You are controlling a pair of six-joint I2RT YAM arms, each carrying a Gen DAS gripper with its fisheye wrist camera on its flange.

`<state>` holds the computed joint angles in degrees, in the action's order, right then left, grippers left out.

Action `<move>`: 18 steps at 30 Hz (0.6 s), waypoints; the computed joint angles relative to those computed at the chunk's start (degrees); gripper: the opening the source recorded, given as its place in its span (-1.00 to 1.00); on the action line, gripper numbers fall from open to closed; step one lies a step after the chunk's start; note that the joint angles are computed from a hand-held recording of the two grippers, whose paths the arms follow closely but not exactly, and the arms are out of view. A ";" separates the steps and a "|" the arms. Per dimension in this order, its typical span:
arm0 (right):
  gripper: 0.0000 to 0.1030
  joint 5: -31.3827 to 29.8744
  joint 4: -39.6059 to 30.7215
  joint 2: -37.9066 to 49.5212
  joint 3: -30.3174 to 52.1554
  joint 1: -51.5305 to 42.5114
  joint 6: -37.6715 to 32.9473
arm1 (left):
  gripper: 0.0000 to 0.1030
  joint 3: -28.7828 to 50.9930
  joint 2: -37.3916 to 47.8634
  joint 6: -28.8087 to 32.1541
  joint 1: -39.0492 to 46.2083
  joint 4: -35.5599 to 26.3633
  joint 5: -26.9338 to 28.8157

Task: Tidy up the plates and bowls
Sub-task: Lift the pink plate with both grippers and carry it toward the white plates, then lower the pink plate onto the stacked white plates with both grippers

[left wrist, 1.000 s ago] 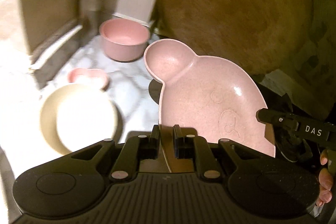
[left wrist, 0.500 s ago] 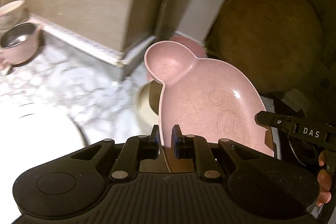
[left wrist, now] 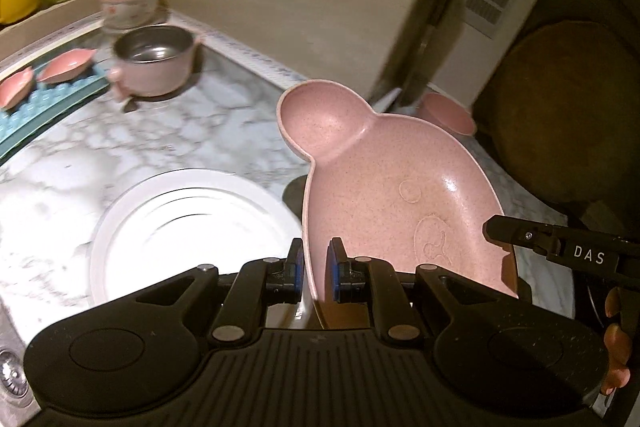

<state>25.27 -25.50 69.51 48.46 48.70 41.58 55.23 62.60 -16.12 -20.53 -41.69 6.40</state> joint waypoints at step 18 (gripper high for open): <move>-0.94 -5.57 5.20 20.22 13.45 4.09 -1.16 | -0.77 -3.32 -2.62 10.08 19.86 -4.05 4.43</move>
